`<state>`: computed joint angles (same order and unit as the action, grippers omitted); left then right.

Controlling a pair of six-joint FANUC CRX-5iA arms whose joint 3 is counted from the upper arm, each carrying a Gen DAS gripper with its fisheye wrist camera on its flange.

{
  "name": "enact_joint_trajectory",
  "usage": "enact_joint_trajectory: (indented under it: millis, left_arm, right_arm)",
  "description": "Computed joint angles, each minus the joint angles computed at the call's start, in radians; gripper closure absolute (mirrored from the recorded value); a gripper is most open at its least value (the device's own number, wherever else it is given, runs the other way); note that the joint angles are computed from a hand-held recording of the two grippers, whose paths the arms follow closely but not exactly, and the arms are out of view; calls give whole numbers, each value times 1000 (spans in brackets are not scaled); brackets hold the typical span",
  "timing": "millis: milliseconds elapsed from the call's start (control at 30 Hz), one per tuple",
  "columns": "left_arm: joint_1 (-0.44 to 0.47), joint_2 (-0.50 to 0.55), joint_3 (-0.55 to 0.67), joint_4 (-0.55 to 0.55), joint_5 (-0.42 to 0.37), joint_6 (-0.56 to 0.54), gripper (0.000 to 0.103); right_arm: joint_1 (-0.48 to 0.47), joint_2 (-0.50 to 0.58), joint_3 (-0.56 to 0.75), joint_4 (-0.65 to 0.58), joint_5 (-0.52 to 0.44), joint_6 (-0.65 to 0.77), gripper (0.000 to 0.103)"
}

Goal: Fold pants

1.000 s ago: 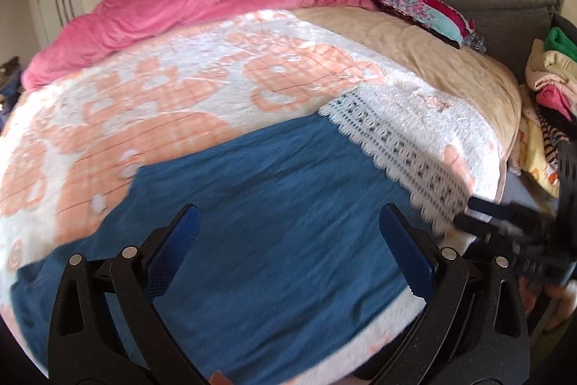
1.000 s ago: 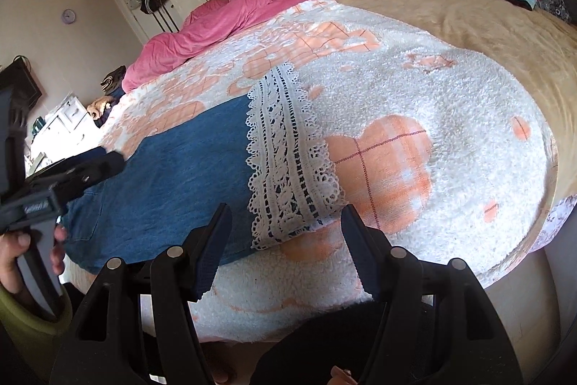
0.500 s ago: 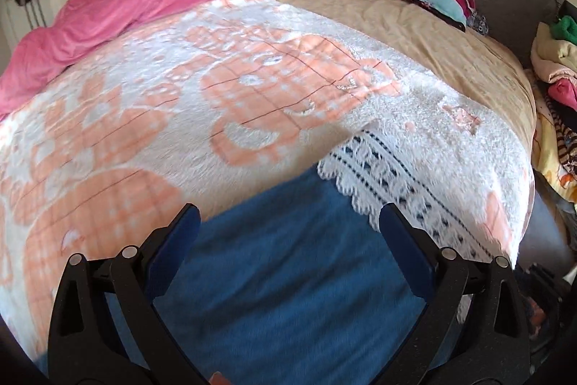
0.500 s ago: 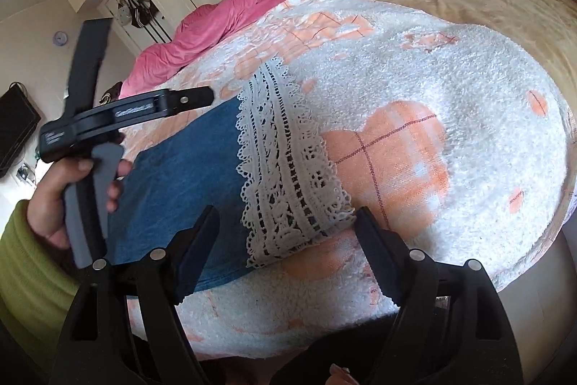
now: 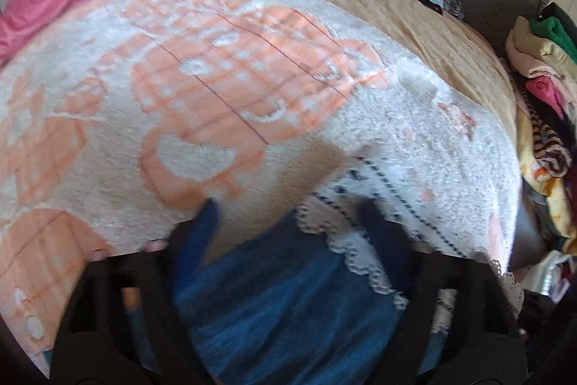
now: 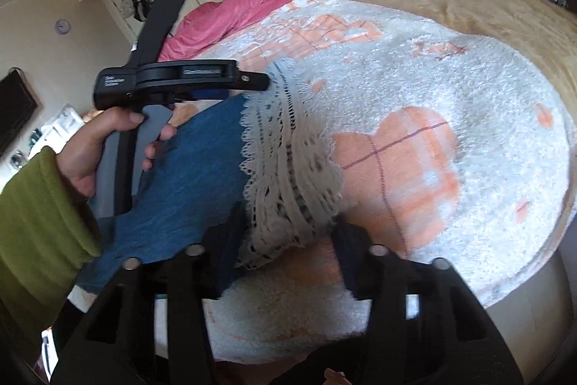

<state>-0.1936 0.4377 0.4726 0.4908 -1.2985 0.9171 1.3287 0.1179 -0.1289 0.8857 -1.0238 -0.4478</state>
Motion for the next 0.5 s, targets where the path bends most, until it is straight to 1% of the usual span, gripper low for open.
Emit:
enact_joint_trajectory:
  millis: [33,100,167,367,400,433,467,500]
  left_arm:
    - [0,7,6,12,-10,-3,49]
    - [-6,13,14,10,-20,-31,53]
    - [-4,21,16,18,-33,-49,53]
    - [19,43,-2,95,-59,-88,53]
    - [22,44,-5,106,-64,-86,55]
    - [23,46,-6,114,-67,-87,57]
    - [24,46,-9,123,-72,-93,64]
    - [24,48,-11,137,-83,-103,76]
  right_arm:
    - [-5,-4,-11,9,22,-12,68]
    - [-10,0,-6,1,29,-10,67]
    - [-15,-7,-21,9,51,-36,66]
    - [-36,-32,-78,57,122,-127,66]
    - [-39,-33,-82,62,128,-133,66]
    - [-41,-34,-83,63,131,-135,66]
    - [-43,-31,-82,63,133,-132,66]
    - [-45,-29,-78,62,133,-128,66]
